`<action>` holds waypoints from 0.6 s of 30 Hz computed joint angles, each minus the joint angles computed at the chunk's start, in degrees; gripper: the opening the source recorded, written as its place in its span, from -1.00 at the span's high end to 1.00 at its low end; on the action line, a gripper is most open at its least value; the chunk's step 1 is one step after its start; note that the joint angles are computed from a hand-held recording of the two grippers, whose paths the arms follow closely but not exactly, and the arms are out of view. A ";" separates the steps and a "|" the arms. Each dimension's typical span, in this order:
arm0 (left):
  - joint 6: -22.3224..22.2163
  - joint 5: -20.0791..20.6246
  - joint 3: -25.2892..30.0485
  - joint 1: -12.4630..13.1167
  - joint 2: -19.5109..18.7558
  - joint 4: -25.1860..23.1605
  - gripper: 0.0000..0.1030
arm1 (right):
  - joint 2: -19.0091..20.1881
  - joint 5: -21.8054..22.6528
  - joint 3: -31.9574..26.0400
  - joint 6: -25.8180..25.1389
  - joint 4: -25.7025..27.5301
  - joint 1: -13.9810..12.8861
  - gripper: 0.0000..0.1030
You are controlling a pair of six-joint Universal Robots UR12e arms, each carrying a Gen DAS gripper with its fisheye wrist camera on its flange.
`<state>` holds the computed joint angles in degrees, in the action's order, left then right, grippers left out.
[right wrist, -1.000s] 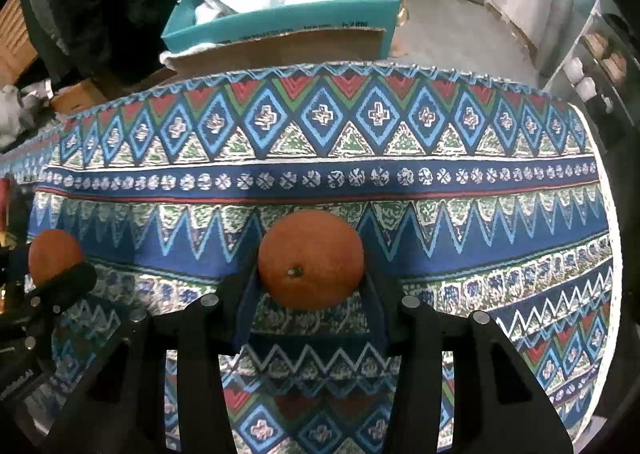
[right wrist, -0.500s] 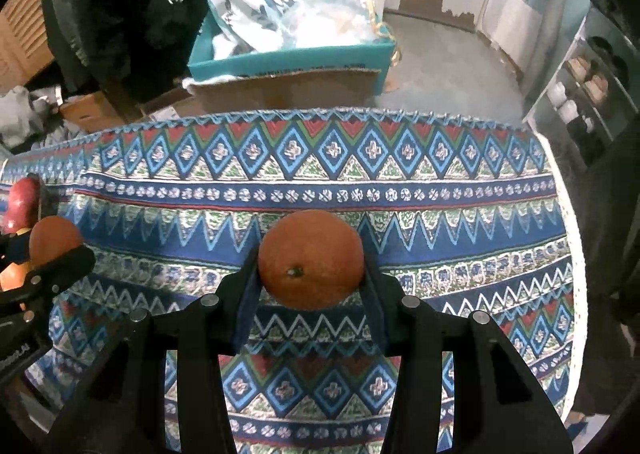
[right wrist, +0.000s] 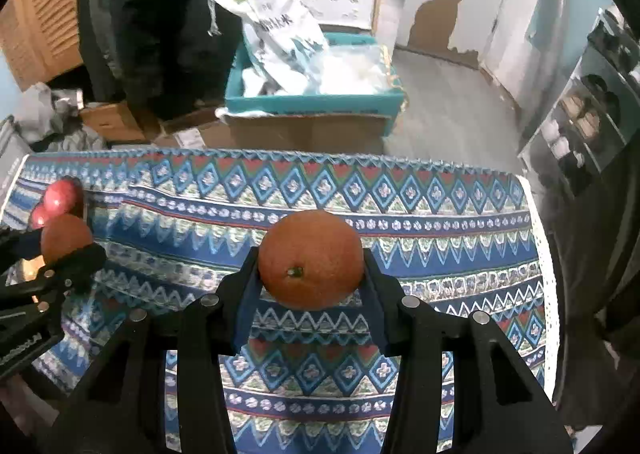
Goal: Organize fruits
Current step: 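Carry the tangerine with the left tool while the right tool carries its tangerine toward the plate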
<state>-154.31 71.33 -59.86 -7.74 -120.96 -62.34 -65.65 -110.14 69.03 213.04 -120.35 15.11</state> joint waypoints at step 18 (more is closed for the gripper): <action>-1.39 -1.22 -2.18 3.15 2.65 3.45 0.11 | 2.74 0.39 -6.02 -5.63 -2.14 2.78 0.11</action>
<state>-155.70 70.10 -62.05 -4.59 -118.31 -58.88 -62.91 -109.75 63.02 207.41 -122.49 17.89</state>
